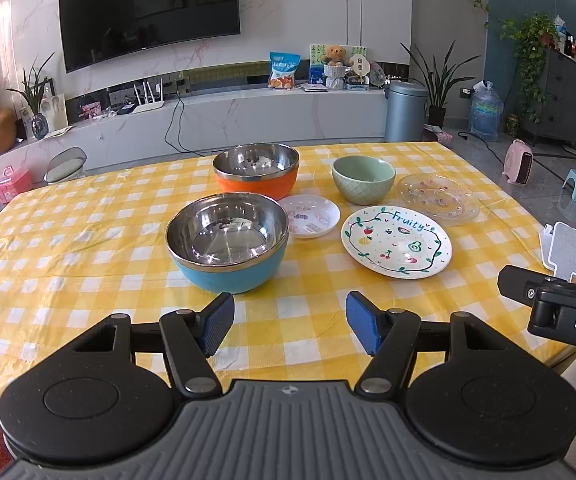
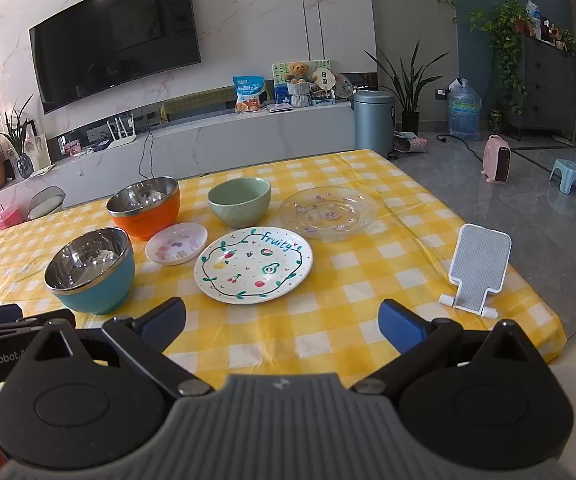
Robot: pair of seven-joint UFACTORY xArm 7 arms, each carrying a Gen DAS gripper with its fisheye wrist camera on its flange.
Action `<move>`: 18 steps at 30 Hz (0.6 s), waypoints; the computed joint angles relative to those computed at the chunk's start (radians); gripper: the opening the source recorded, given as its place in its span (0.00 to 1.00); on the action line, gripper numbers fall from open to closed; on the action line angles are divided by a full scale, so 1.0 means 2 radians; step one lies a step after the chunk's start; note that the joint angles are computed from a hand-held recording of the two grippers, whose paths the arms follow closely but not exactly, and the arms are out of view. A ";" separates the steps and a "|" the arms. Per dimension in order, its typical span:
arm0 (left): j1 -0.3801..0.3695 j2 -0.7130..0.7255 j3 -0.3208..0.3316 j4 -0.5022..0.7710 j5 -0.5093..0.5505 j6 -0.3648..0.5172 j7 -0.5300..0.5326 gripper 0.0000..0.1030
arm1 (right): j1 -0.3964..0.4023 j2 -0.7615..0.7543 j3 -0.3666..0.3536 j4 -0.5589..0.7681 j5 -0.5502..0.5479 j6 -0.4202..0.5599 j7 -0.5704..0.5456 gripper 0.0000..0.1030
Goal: Organize plates and bowls
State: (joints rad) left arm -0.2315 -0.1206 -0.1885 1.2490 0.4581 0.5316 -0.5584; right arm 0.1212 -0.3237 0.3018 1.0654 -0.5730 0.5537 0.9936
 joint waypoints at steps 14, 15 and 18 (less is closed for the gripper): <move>-0.001 0.000 0.000 -0.002 -0.001 0.000 -0.001 0.74 | 0.001 0.000 0.000 0.001 -0.001 0.002 0.001 0.97; -0.001 0.000 0.000 -0.002 -0.002 0.000 0.000 0.74 | 0.001 0.000 0.000 0.001 0.000 0.002 0.000 0.97; -0.001 0.000 0.000 -0.002 -0.004 0.002 0.000 0.74 | 0.001 0.000 0.000 0.001 0.000 0.002 0.000 0.97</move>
